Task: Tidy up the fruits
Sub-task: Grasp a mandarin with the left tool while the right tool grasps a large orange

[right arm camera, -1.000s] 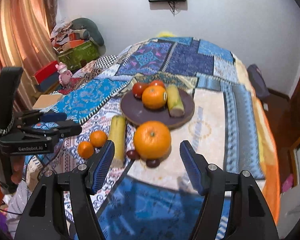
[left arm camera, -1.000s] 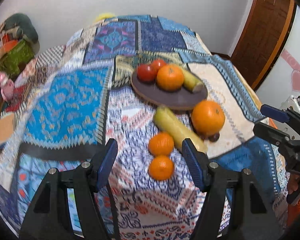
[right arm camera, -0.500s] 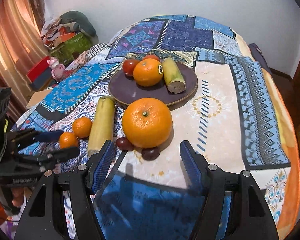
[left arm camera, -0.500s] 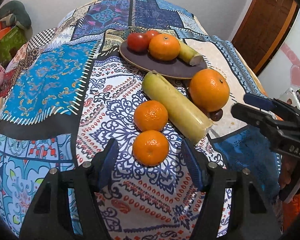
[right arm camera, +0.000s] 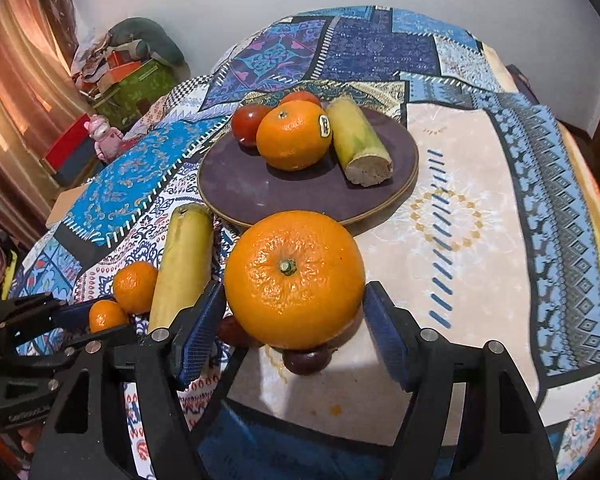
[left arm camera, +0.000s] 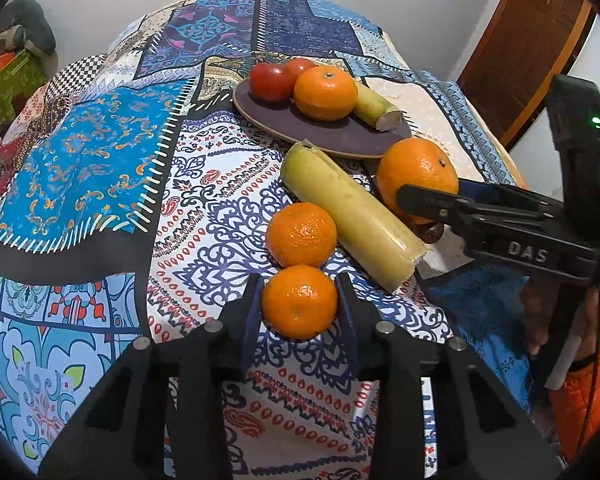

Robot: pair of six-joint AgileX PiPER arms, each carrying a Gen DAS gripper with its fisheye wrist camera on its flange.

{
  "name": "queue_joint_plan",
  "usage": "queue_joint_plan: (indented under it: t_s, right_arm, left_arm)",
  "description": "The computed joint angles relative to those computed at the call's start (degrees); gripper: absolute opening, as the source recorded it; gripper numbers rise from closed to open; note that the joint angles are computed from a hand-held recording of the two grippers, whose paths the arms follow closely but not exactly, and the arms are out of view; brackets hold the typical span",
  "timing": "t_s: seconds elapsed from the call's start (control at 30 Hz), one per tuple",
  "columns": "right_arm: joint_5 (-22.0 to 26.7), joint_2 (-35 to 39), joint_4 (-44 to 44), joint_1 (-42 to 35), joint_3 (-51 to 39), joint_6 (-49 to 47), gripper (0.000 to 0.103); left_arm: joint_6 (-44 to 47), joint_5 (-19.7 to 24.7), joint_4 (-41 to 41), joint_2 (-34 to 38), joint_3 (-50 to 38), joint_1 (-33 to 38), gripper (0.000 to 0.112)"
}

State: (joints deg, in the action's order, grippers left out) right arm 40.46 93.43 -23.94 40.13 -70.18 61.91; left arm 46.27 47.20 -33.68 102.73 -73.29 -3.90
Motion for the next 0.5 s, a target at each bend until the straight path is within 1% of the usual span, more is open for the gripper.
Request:
queue_joint_plan:
  t_s: [0.2,0.5]
  right_arm:
    - [-1.28,-0.81,0.07,-0.02,1.10,0.56,0.067]
    - [-0.73,-1.58,-1.72,0.74,0.55,2.07,0.065]
  left_arm:
    - [0.01,0.78,-0.16,-0.55,-0.35,0.82,0.035]
    - [0.05,1.94,-0.99,-2.43,-2.55,2.11,0.035]
